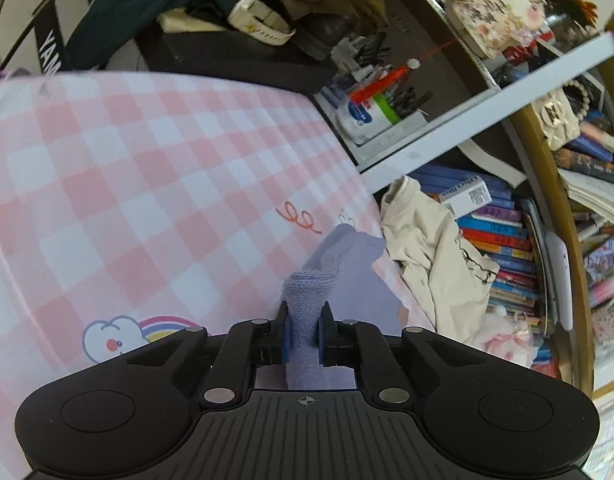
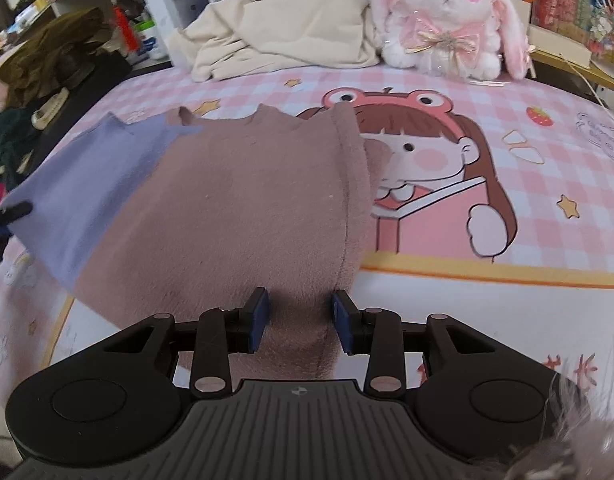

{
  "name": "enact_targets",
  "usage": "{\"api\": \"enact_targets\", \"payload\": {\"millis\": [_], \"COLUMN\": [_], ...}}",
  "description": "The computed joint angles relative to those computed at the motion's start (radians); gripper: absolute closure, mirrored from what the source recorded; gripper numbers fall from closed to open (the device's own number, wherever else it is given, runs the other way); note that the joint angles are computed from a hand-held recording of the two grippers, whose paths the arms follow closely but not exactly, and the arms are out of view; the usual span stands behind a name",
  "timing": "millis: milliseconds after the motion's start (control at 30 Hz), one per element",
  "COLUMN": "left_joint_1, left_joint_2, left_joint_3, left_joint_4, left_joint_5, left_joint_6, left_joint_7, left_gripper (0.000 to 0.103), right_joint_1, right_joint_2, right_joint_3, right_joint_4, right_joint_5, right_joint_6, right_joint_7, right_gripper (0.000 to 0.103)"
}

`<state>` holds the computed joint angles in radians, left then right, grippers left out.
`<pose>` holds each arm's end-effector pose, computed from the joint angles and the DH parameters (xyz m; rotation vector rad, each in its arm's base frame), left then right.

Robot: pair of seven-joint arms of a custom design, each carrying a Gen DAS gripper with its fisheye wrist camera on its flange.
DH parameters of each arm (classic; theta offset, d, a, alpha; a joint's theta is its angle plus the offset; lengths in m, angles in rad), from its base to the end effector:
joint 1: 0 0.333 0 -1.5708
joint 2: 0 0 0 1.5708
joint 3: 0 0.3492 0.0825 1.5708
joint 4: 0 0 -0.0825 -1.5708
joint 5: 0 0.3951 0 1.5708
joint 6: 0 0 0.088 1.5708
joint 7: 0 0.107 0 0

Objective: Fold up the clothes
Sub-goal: 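Fold the lavender half over the mauve half with the left gripper and release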

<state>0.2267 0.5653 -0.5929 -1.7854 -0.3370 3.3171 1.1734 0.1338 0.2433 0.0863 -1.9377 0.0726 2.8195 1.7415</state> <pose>0.7115 -0.1475 0.4159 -2.3902 1.1924 -1.5366 0.6551 0.1384 0.4601 -1.7817 1.8200 -0.3990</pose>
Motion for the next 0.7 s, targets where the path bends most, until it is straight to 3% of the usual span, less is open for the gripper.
{"api": "enact_targets", "payload": {"millis": [233, 467, 633, 700], "left_joint_1": [0.005, -0.115, -0.188, -0.227], "left_joint_2": [-0.036, -0.069, -0.031, 0.01], "left_joint_3": [-0.053, -0.028, -0.069, -0.078], "left_joint_4": [0.009, 0.089, 0.176, 0.219], "left_joint_5": [0.066, 0.131, 0.142, 0.13], "left_joint_6": [0.036, -0.01, -0.11, -0.192], "left_joint_7": [0.035, 0.106, 0.212, 0.237], "left_gripper": [0.094, 0.094, 0.093, 0.084], "right_joint_1": [-0.076, -0.105, -0.137, -0.172], "right_joint_2": [0.01, 0.024, 0.034, 0.037], "right_joint_3": [0.071, 0.102, 0.133, 0.16], "right_joint_4": [0.009, 0.019, 0.031, 0.043], "right_joint_5": [0.18, 0.309, 0.424, 0.516], "right_joint_6": [-0.005, 0.007, -0.001, -0.032], "right_joint_7": [-0.212, -0.387, -0.53, -0.637], "right_gripper": [0.064, 0.062, 0.062, 0.06]}}
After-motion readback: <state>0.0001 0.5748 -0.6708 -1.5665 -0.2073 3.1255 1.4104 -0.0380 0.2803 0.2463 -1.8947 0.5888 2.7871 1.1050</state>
